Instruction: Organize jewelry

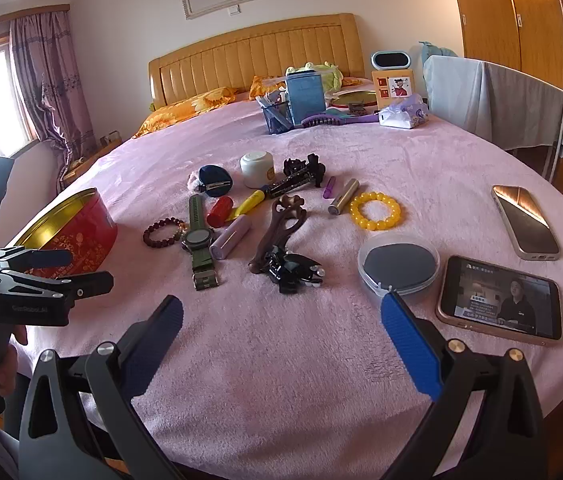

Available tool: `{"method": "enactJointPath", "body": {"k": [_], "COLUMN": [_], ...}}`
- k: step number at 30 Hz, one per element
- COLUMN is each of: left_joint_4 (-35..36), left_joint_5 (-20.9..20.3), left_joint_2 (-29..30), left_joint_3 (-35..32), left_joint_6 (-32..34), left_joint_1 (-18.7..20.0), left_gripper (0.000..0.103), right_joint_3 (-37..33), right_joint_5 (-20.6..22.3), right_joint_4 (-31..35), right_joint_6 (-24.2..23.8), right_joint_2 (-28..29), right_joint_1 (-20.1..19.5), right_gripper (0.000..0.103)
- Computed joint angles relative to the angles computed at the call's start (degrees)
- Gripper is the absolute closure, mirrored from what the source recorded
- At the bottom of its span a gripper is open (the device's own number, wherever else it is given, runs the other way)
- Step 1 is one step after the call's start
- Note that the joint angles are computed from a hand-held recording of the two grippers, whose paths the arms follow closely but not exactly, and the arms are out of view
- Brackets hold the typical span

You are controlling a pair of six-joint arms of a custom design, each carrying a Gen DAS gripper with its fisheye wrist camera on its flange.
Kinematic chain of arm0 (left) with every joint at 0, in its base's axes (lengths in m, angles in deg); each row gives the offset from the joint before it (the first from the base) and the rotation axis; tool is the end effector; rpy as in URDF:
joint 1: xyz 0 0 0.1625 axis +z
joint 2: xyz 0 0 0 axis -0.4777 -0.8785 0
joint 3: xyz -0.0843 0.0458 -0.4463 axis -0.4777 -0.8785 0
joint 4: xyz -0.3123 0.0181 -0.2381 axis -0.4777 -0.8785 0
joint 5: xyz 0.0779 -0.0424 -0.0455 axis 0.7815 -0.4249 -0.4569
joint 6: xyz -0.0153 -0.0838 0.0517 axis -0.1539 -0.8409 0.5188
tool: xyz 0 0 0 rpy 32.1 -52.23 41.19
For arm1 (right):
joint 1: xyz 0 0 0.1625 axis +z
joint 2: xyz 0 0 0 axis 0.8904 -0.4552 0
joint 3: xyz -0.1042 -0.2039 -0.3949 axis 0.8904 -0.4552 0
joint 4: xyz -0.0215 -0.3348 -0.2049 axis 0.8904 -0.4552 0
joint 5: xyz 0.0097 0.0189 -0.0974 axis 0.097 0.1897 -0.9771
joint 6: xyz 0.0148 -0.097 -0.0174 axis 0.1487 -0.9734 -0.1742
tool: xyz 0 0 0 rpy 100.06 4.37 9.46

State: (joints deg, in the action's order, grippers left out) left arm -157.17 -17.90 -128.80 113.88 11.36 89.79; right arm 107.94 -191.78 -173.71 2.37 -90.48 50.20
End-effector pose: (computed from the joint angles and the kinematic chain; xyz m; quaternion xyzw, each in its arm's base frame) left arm -0.1886 -0.7441 0.3169 0.3486 0.8708 -0.1787 0.2971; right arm 0.3459 -0.6558 0.1475 0.0543 -0.8355 0.4560 0.3018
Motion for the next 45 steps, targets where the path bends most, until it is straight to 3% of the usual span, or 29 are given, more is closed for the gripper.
{"method": "enactJointPath", "body": {"k": [17,30,45], "left_joint_4": [1.2,-3.0,-10.7], "left_joint_5": [-0.7,-3.3,-8.5], "left_joint_2": [0.1,-1.0,-2.4], "left_joint_3": [-0.3,1.3,1.8], "left_joint_6": [0.2,6.8,15.4], "left_joint_1": [0.5,1.4,3.4], "left_gripper": [0.007,0.007,0.007], "right_joint_3": [-1.4,-6.4,-20.9], "right_joint_5": [0.2,-0.5,-3.2], "right_joint_4": [3.5,10.8,23.6], "right_joint_6": [0.7,1.7,-0.1], "right_joint_2": [0.6,2.9,9.2], "right_joint_1": [-0.1,0.0,0.9], "right_gripper": [0.003,0.003,0.003]}}
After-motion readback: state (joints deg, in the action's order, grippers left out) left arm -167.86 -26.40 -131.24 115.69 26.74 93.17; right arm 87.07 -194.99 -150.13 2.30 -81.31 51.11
